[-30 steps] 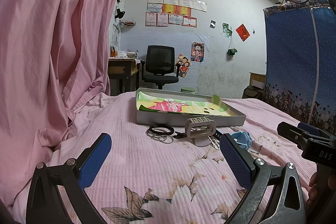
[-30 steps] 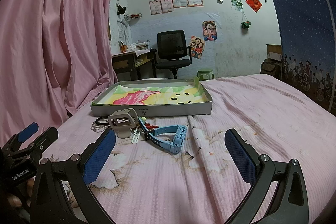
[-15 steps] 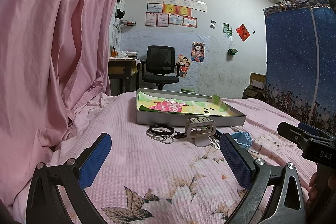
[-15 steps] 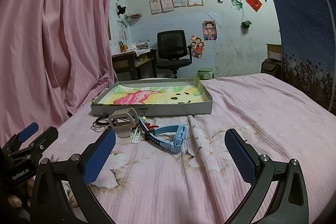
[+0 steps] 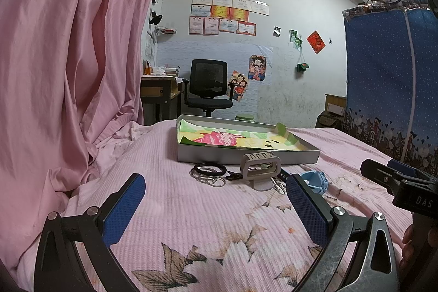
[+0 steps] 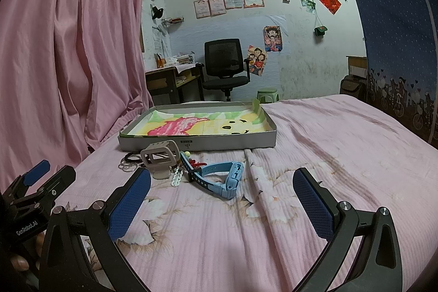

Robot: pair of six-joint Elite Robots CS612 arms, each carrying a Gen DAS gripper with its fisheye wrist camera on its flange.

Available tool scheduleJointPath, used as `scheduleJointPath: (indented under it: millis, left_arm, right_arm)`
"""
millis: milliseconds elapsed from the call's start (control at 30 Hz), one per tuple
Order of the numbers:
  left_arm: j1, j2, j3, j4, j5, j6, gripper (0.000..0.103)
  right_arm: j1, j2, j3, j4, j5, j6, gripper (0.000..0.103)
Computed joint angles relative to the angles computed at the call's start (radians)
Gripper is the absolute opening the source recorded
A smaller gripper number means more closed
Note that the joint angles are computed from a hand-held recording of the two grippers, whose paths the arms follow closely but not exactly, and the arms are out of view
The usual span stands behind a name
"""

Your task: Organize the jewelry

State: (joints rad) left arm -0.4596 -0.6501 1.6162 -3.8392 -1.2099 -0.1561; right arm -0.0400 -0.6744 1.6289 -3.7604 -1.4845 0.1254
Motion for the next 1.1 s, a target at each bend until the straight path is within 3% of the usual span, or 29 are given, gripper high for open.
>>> scheduleJointPath:
  millis: [400, 600, 800, 1100]
  left_arm:
    - [0.0, 0.0, 0.002, 0.002, 0.0, -0.002, 0.103]
    - [0.01, 0.002, -0.004, 0.038, -0.05, -0.033, 0.103]
    - [0.028, -0.009, -0.035, 0.137, -0.12, -0.064, 0.103]
    - [0.045, -0.01, -0.106, 0.281, -0.19, -0.053, 0.103]
  right_arm:
    - [-0.001, -0.002, 0.001, 0.006, 0.004, 0.0, 0.102]
    - [-0.003, -0.002, -0.002, 0.036, 0.029, -0.002, 0.102]
    - [-0.015, -0.016, -0.012, 0.131, 0.061, -0.008, 0.102]
    - [-0.017, -0.014, -0.068, 0.247, 0.052, -0.061, 0.102]
